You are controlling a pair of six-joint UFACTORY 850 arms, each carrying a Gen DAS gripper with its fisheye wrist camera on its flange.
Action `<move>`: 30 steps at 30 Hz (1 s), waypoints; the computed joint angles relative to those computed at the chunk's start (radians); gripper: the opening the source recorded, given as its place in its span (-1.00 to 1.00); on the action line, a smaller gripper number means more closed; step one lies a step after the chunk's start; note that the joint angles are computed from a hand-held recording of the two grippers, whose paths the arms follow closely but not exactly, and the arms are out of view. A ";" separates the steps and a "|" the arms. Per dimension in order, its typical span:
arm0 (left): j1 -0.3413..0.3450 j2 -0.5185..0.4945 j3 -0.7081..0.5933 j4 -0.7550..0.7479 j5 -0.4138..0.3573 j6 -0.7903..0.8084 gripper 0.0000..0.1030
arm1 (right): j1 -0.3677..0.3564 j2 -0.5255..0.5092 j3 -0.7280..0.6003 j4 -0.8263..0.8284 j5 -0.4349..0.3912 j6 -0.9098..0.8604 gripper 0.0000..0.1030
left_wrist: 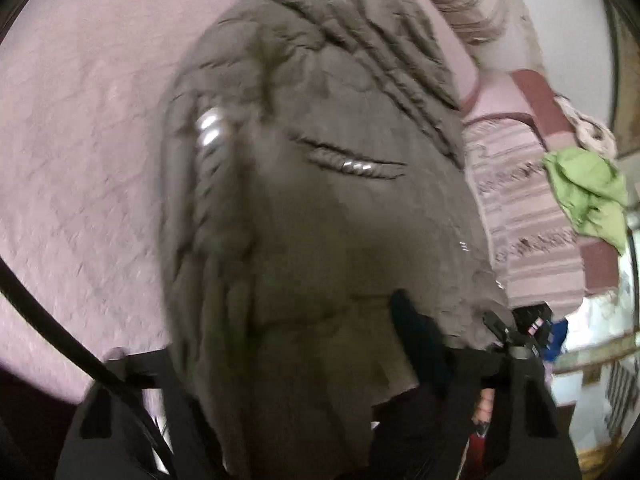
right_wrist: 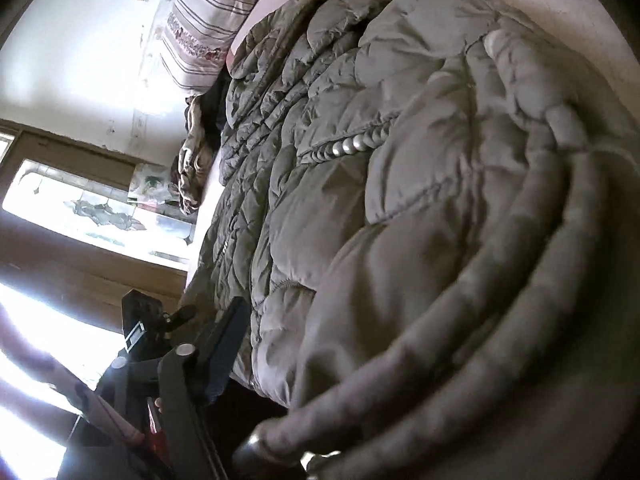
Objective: Fold large clothes
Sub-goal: 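Grasp the jacket hem with both grippers and lift it, then fold the held hem up over the jacket toward the hood with both grippers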
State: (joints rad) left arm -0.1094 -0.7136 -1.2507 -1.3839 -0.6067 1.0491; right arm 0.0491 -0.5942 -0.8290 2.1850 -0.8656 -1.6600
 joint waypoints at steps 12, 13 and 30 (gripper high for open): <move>-0.074 0.238 0.150 -0.130 0.288 0.091 -0.69 | 0.036 0.201 0.076 0.152 0.208 -0.138 -0.65; -0.069 0.259 0.167 -0.151 0.292 0.131 -0.69 | 0.035 0.227 0.087 0.148 0.204 -0.147 -0.65; -0.086 0.212 -0.062 0.144 0.453 -0.083 -0.68 | 0.020 0.255 -0.121 0.025 0.322 -0.115 -0.66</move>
State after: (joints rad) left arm -0.1950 -0.5020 -1.3125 -1.2397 -0.1533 0.9663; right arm 0.0691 -0.3391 -0.9500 2.2105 -0.5431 -1.7755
